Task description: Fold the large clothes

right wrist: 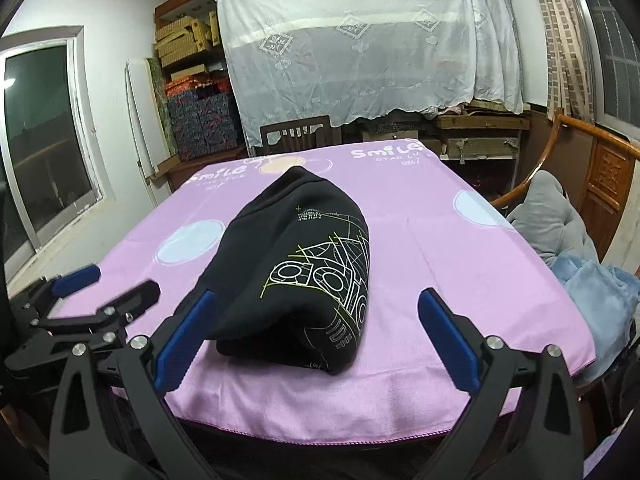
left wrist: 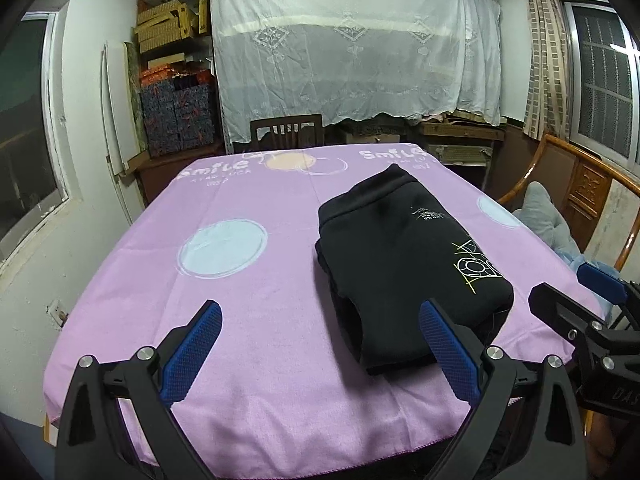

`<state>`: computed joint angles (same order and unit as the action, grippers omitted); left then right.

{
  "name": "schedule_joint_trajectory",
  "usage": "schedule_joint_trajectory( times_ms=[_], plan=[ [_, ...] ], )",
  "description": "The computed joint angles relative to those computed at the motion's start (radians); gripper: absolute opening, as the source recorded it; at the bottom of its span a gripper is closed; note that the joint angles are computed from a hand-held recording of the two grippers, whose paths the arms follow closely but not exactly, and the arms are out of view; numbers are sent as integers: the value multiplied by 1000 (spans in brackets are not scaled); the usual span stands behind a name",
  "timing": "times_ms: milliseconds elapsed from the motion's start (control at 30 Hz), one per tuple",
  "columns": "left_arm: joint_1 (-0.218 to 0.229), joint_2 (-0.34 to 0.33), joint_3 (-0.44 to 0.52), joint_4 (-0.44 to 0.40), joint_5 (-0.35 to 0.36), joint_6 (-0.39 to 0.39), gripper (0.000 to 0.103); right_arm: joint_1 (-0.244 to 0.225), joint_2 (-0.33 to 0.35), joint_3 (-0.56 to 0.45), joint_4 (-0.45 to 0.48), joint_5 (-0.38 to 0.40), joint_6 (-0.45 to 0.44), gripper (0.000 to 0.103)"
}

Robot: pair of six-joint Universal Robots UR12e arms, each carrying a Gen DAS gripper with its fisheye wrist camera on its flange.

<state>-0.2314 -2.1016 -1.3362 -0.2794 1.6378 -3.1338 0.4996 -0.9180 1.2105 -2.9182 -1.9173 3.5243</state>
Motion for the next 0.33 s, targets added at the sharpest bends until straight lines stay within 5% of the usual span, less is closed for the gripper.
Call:
schedule_joint_trajectory(
  times_ms=[333],
  plan=[
    [-5, 1, 1, 7, 25, 2, 99, -3, 1, 2, 3, 8, 6, 98]
  ],
)
